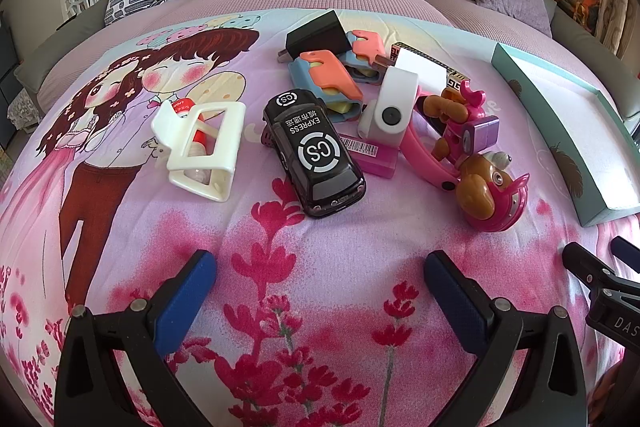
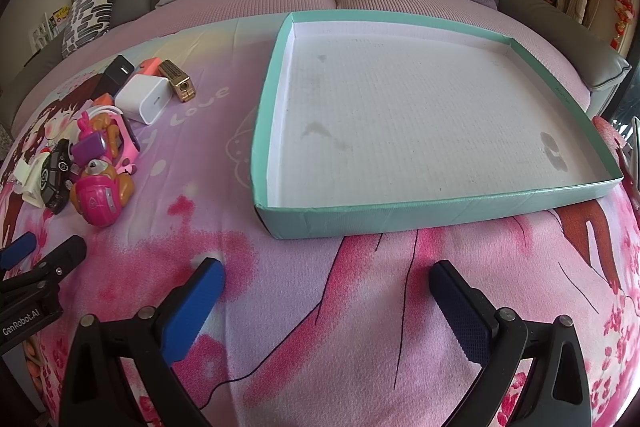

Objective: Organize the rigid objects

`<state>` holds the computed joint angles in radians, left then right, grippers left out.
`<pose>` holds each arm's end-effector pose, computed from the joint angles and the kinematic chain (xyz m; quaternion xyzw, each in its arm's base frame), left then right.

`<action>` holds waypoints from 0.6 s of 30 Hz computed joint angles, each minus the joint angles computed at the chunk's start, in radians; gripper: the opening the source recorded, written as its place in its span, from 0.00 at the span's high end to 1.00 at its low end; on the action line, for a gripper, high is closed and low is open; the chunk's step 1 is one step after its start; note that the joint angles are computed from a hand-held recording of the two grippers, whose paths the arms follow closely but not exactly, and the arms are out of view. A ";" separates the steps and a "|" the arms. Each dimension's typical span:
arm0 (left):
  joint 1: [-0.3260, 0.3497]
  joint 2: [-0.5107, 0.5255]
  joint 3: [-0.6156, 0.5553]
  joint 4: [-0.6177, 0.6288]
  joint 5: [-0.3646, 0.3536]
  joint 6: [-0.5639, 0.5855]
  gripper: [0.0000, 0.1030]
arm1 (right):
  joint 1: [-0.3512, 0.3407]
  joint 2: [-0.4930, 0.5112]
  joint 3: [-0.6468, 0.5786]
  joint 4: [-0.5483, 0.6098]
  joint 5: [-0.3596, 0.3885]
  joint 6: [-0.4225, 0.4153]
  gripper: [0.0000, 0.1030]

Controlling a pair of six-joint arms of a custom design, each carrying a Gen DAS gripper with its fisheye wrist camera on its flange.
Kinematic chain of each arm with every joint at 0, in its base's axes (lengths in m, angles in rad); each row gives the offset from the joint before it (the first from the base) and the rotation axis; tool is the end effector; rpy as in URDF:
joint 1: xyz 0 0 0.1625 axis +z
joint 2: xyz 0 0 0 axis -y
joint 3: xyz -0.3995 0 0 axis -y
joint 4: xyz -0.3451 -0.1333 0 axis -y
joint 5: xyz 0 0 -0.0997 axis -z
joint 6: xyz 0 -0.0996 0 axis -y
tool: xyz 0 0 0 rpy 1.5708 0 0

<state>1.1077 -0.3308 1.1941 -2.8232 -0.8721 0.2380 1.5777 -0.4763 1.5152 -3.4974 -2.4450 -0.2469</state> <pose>-0.1465 -0.7353 -0.0028 0.2544 0.8885 -0.2182 0.3133 0.0613 -0.6421 0.0852 -0.0768 -0.8346 0.3405 0.4261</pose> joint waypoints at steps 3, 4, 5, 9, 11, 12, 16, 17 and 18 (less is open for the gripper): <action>0.000 0.000 0.000 0.000 0.000 0.000 0.00 | -0.001 0.000 0.004 -0.008 0.001 -0.002 0.00; 0.000 0.000 0.000 0.000 0.000 0.000 0.00 | -0.002 0.000 -0.001 -0.004 0.001 -0.003 0.00; 0.000 0.000 0.000 0.000 0.000 0.000 0.00 | -0.002 0.000 0.000 -0.005 0.002 -0.003 0.00; 0.000 0.000 0.000 0.000 0.000 0.000 0.00 | -0.003 0.001 -0.004 -0.004 0.003 -0.005 0.00; 0.000 0.000 0.000 0.000 0.000 0.000 0.00 | -0.003 0.001 -0.004 -0.005 0.003 -0.006 0.00; 0.000 0.000 0.000 0.000 0.000 0.000 0.00 | -0.003 0.001 -0.004 -0.005 0.003 -0.006 0.00; -0.001 0.001 0.000 -0.001 0.003 0.001 0.00 | -0.003 0.001 -0.003 -0.006 0.003 -0.006 0.00; -0.002 0.001 0.000 -0.001 0.006 0.002 0.00 | -0.003 0.002 -0.002 -0.009 0.003 -0.007 0.00; -0.003 0.002 0.000 -0.003 0.010 0.003 0.00 | -0.003 0.002 -0.002 -0.009 0.002 -0.006 0.00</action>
<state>1.1044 -0.3288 1.1944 -2.8261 -0.8617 0.2413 1.5749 -0.4745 1.5136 -3.5064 -2.4426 -0.2527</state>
